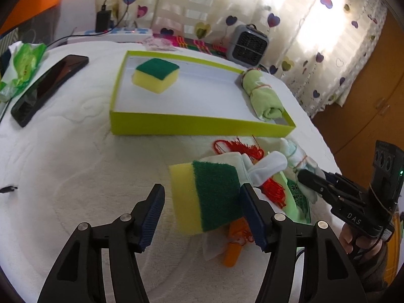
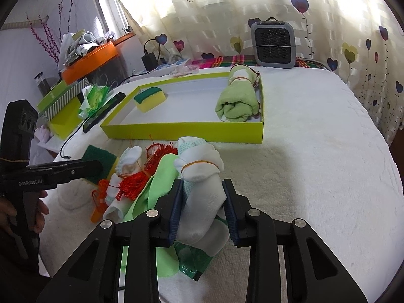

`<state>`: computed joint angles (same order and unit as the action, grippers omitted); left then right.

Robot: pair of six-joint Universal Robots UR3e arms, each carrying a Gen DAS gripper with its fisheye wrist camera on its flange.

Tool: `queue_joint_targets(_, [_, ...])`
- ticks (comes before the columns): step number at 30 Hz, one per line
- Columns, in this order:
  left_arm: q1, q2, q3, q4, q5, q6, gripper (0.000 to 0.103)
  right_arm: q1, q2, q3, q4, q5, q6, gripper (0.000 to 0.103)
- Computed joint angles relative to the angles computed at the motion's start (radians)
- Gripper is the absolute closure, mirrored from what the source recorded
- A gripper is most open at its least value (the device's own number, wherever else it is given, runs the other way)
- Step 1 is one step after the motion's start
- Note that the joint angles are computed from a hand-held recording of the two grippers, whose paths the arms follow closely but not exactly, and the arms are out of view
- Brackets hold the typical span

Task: Organize soft objects
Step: 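Grasp a second green sponge with the left tool while the right tool grasps the white sock bundle, then carry the sponge with the left tool while the right tool carries the socks to the lid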

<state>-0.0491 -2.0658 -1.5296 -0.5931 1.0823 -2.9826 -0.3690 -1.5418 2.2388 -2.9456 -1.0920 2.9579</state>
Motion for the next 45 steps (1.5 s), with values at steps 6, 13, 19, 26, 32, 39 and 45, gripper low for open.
queue_joint_targets(6, [0.004,-0.009,0.007,-0.001,-0.002,-0.018,0.040,-0.005,-0.006,0.008,-0.003,0.001,0.007,0.070])
queue_joint_targets(13, [0.033,0.010,-0.024,0.016,-0.005,-0.031,0.040,-0.004,-0.002,0.006,-0.002,0.002,0.006,0.070])
queue_joint_targets(19, [0.048,0.010,-0.032,0.030,-0.010,-0.030,0.050,0.000,-0.001,0.006,-0.007,-0.002,0.015,0.070])
queue_joint_targets(26, [0.044,0.018,-0.003,-0.021,-0.013,-0.049,0.047,-0.005,-0.001,0.010,-0.012,0.005,0.011,0.070])
queue_joint_targets(32, [0.020,0.033,0.006,-0.010,0.010,-0.057,0.040,-0.016,-0.005,0.021,-0.017,0.018,0.012,0.070])
queue_joint_targets(39, [-0.047,-0.017,0.088,-0.081,0.137,-0.045,0.040,-0.018,0.003,0.021,-0.022,0.031,0.015,0.070])
queue_joint_targets(45, [-0.046,-0.028,0.080,-0.054,0.148,-0.060,0.042,-0.030,0.005,0.026,-0.023,0.046,0.013,0.070])
